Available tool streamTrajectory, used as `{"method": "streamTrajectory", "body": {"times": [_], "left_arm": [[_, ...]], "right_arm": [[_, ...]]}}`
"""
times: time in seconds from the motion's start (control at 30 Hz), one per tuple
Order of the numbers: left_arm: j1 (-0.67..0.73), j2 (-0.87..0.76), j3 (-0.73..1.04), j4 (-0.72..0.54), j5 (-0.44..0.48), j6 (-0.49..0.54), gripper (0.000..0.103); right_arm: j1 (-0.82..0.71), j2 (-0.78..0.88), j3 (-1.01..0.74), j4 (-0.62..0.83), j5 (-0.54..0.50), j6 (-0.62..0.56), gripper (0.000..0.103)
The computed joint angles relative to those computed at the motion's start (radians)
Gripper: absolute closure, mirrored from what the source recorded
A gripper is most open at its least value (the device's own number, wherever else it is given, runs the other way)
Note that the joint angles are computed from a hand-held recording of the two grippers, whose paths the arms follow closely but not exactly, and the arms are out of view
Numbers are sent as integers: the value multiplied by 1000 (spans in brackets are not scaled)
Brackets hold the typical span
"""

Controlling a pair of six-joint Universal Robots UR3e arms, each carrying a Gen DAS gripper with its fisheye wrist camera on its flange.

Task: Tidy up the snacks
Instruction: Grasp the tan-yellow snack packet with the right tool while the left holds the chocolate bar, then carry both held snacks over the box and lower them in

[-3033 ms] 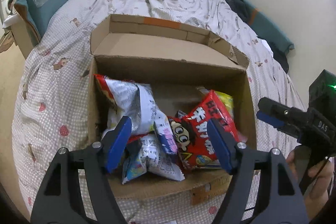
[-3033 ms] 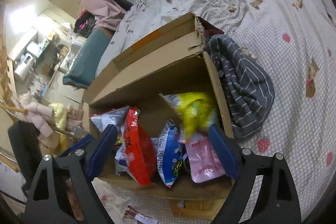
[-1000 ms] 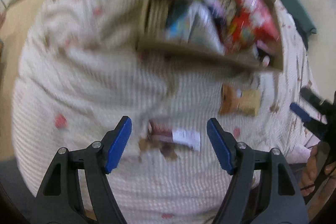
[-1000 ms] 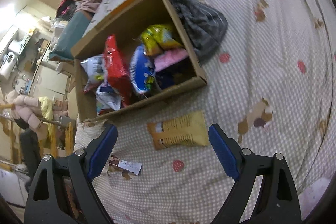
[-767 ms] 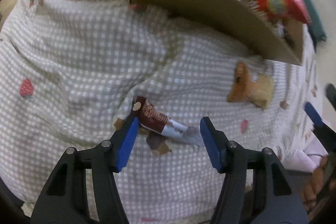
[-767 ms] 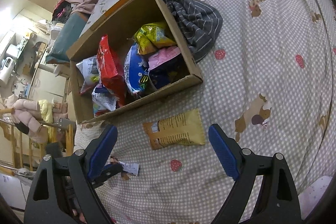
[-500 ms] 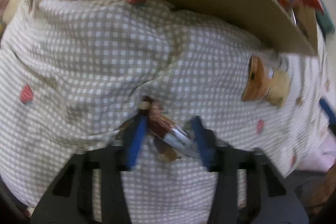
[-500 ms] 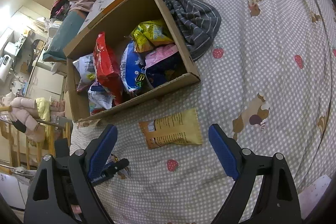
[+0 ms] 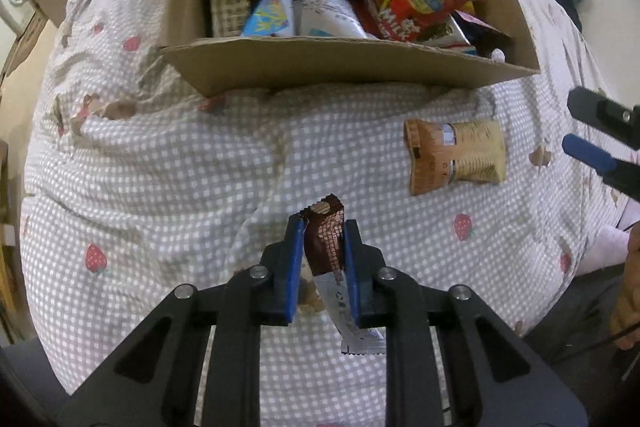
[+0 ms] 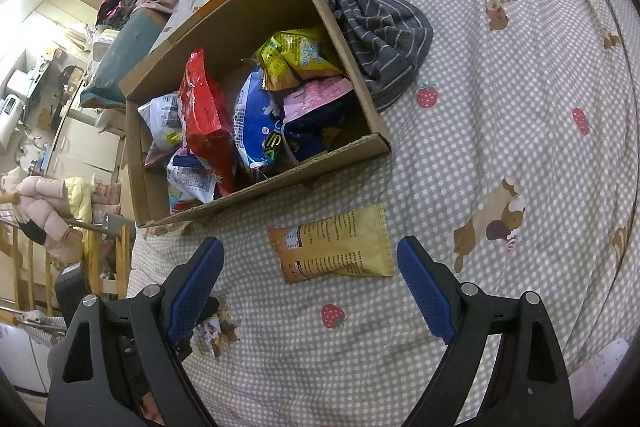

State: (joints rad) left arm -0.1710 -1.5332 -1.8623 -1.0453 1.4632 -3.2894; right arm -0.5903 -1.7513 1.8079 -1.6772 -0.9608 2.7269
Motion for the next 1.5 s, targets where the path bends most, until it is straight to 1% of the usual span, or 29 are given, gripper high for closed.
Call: {"method": "streamTrajectory", "body": {"times": [0.1, 0.13, 0.2, 0.23, 0.27, 0.3, 0.33, 0.37, 0.47, 0.53, 0.67, 0.73, 0.83, 0.87, 0.9, 0.97, 1.07, 1.13, 1.3, 1.43, 1.5], "left_arm": [[34, 50, -1, -44, 12, 16, 87], [60, 71, -24, -41, 11, 36, 87], [69, 90, -15, -60, 17, 36, 87], [81, 106, -18, -70, 10, 37, 87], [103, 120, -18, -85, -3, 47, 87], [110, 125, -17, -91, -9, 45, 87], [122, 136, -25, -92, -14, 56, 87], [132, 146, -28, -99, -15, 67, 87], [151, 157, -38, -102, -20, 84, 87], [110, 122, -50, -52, -13, 37, 87], [105, 86, -38, -35, -17, 30, 87], [106, 81, -36, -32, -20, 30, 87], [109, 76, -34, -26, -19, 33, 87], [111, 75, -33, -27, -19, 33, 87], [112, 77, -33, -28, -19, 31, 87], [113, 79, -31, -32, -20, 28, 87], [123, 77, -25, -32, -21, 33, 87], [127, 80, -23, -33, -20, 32, 87], [135, 98, -24, -40, -15, 34, 87], [131, 119, -35, -24, 18, 31, 87], [132, 127, -44, -6, 40, 21, 87]], "right_arm": [[9, 24, -2, 0, -18, 9, 12], [17, 35, -5, 2, -29, 11, 12], [65, 85, -8, -35, -71, 45, 12], [109, 126, -17, -74, -109, 73, 12], [143, 158, -29, -97, -140, 89, 6], [184, 197, -46, -123, -177, 107, 2], [227, 237, -63, -150, -214, 124, 0], [255, 262, -72, -170, -236, 134, 0], [330, 312, -85, -232, -289, 160, 0], [378, 337, -95, -266, -336, 174, 0], [459, 419, -99, -355, -452, 206, 0], [476, 433, -82, -406, -481, 214, 0], [450, 416, -64, -409, -453, 201, 0], [435, 406, -58, -401, -438, 189, 2], [425, 397, -53, -396, -438, 178, 6], [386, 363, -27, -388, -426, 137, 20], [331, 301, -2, -347, -387, 90, 28], [284, 241, 16, -303, -354, 55, 30], [187, 70, 64, -204, -297, -46, 30], [47, -87, 105, -79, -208, -139, 30], [-32, -149, 124, -39, -174, -166, 30]]}}
